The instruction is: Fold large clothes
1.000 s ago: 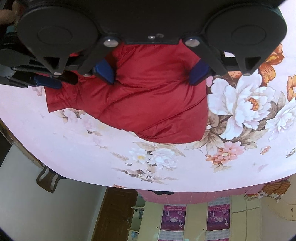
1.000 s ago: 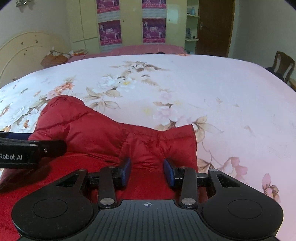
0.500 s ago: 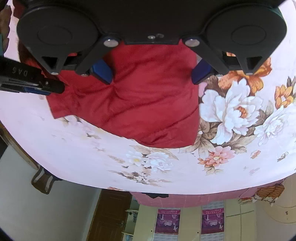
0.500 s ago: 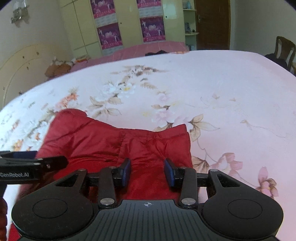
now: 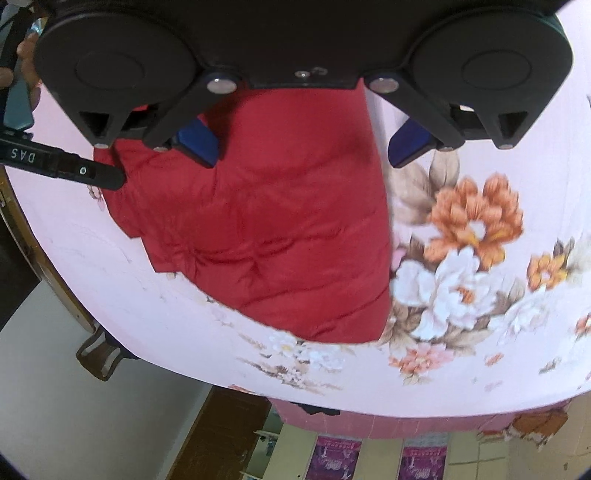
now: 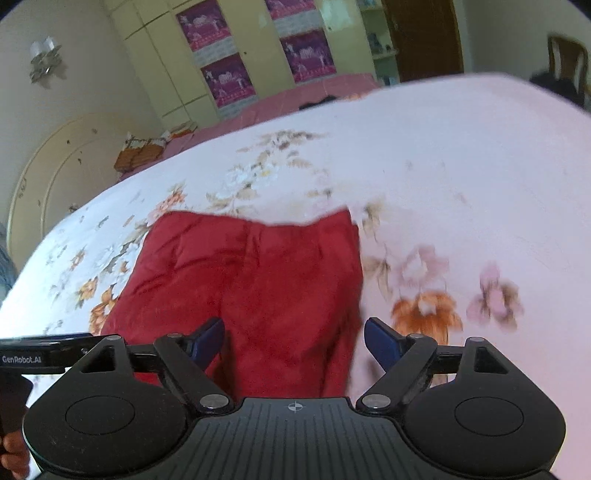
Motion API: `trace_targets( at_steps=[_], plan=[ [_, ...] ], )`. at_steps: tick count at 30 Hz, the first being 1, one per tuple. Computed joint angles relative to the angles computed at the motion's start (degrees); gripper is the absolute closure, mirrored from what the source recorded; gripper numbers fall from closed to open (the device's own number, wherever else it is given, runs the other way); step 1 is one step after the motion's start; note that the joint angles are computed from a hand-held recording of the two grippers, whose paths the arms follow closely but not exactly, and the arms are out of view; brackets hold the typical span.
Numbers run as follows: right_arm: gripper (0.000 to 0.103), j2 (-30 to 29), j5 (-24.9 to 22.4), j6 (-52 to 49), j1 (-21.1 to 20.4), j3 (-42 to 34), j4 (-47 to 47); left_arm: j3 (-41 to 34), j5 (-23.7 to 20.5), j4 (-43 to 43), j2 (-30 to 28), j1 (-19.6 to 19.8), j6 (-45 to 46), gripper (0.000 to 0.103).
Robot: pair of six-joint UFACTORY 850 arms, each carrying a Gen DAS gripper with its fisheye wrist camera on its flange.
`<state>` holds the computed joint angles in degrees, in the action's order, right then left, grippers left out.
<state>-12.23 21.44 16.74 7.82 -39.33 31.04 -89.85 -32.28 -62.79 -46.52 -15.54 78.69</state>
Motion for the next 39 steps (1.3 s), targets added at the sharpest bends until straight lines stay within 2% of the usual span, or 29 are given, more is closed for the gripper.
trace_targets(
  at_steps=[2, 5, 10, 13, 15, 17, 20, 26, 27, 29, 31, 39],
  plan=[
    [0.021, 0.19, 0.67, 11.41, -0.81, 1.47, -9.42, 0.27, -0.61, -0.20, -0.16, 0.34, -1.30, 0.004],
    [0.021, -0.04, 2.30, 22.90, -1.87, 2.70, -18.71, 0.37, -2.52, -0.01, -0.61, 0.65, -4.05, 0.004],
    [0.021, -1.07, 4.64, 34.13, -3.44, 3.04, -29.63, 1.34, -2.59, -2.29, -0.90, 0.34, -0.97, 0.002],
    [0.021, -2.96, 6.53, 40.82, -4.60, 2.47, -35.69, 0.54, -3.10, -1.94, -1.76, 0.30, -2.07, 0.002],
    [0.021, -4.71, 9.37, 47.12, -5.70, 2.22, -41.11, 0.32, -3.33, -2.22, -2.15, 0.28, -2.48, 0.002],
    [0.021, -5.74, 11.24, 48.33, -6.06, 2.05, -42.26, 0.53, -3.41, -2.94, -2.21, 0.30, -2.55, 0.003],
    [0.022, -6.16, 11.48, 47.43, -5.99, 1.55, -43.14, 1.35, -2.65, -4.28, -1.82, 0.06, -1.74, 0.004],
    [0.043, -6.85, 13.63, 52.46, -7.11, 1.45, -48.72, 2.71, -0.67, -5.71, -0.82, -0.49, -0.08, 0.009],
    [0.045, -6.79, 13.61, 52.57, -7.11, 1.47, -49.02, 3.18, -0.14, -6.29, -0.50, -0.62, 0.76, 0.009],
    [0.057, -6.60, 13.41, 51.70, -6.89, 1.34, -49.00, 3.94, 0.90, -7.44, 0.05, -0.82, 2.31, 0.012],
    [0.064, -5.86, 13.32, 49.81, -6.41, 1.57, -47.50, 4.77, 1.89, -8.99, 0.68, -0.97, 3.87, 0.015],
    [0.070, -3.71, 17.01, 48.43, -6.67, 3.84, -46.95, 7.32, 4.07, -13.18, 3.35, -1.29, 8.58, 0.027]
  ],
)
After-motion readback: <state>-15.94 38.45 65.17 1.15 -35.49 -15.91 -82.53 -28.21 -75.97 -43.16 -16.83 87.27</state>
